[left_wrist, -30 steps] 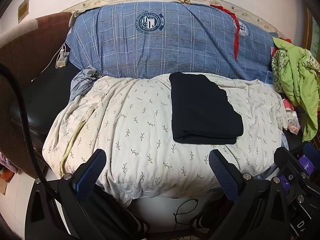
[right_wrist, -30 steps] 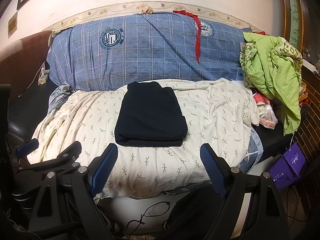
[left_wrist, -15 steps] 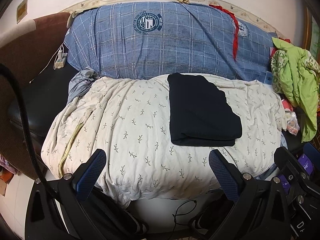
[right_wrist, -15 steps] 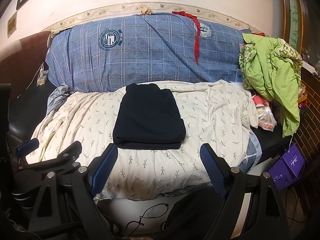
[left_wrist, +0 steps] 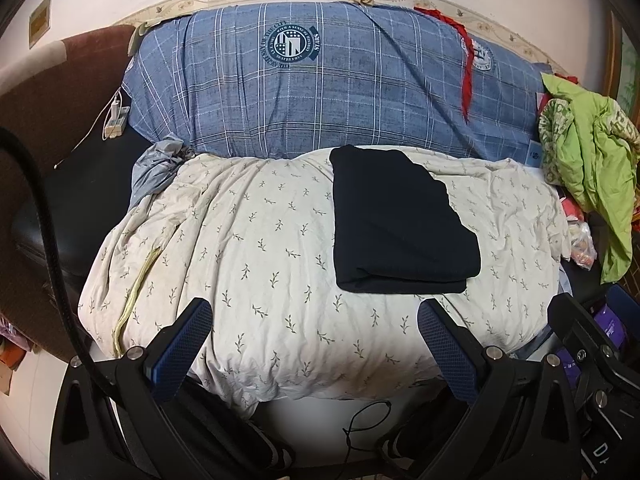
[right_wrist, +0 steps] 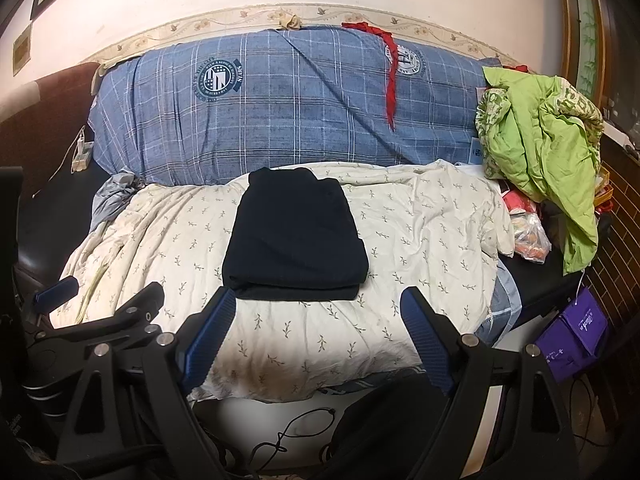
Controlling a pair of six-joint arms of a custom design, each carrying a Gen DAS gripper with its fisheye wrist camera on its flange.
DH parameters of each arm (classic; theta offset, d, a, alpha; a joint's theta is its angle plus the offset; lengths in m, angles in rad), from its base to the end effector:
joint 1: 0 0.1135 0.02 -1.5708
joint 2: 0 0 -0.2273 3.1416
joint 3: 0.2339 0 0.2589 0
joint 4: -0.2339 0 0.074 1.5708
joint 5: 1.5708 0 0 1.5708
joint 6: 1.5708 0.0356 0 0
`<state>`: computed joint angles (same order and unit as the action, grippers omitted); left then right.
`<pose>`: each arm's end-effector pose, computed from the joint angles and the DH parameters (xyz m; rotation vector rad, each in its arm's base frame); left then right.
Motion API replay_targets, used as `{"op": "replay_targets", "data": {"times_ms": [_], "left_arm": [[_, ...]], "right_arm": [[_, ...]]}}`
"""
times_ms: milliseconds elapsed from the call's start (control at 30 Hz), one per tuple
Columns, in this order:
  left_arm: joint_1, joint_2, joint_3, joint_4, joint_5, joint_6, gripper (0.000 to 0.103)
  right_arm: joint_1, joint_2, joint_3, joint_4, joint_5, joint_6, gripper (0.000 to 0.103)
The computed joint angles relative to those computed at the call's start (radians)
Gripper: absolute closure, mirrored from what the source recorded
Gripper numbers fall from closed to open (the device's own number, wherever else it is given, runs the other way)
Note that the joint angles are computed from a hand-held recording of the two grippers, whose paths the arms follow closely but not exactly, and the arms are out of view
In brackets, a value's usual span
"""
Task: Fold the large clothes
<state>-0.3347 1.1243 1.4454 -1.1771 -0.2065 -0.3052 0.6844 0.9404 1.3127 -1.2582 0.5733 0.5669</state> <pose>0.2038 -0.0632 0.3727 -0.0575 2.4025 -0.0459 0.1397 0.0890 0.3641 0.1048 2.2778 -0.0684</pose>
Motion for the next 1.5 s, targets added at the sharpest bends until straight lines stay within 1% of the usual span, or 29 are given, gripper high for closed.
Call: {"op": "replay_targets", "data": {"times_ms": [767,1067,1233,1333,1367,1400,1433,1467,1500], "left_arm": [[0.039,0.087,0.008,0.033,0.048,0.021,0.001],[0.068,0.165,0.042,0.056,0.069,0.037,0.001],[0.086,0.210,0.061,0.081,0.086,0.050,0.001],[0.092,0.244,0.077,0.102,0.075,0.053,0.001],[0.096,0.259,0.087,0.108,0.073,0.052,0.001],[0.101,0.271,0.094,0.113,0.073,0.054,0.001],[0.102,0.279,0.100,0.116,0.070,0.054,0.001],[0.106,0.293,0.109,0.122,0.065,0.056,0.001],[0.110,0.308,0.120,0.123,0.065,0.058,0.001]], "right_arm": [[-0.108,0.042,-0.027,0.064,-0.103,-0.056,0.019],[-0.159,0.085,-0.032,0.123,-0.155,-0.098,0.019],[-0.191,0.112,-0.038,0.173,-0.187,-0.123,0.019],[-0.260,0.071,-0.109,0.310,-0.294,-0.176,0.019],[-0.304,0.067,-0.138,0.371,-0.347,-0.190,0.021],[-0.345,0.086,-0.158,0.419,-0.380,-0.197,0.026],[-0.390,0.115,-0.173,0.465,-0.432,-0.206,0.046],[-0.438,0.159,-0.186,0.519,-0.488,-0.216,0.052],[-0.456,0.222,-0.181,0.555,-0.489,-0.227,0.052]]}}
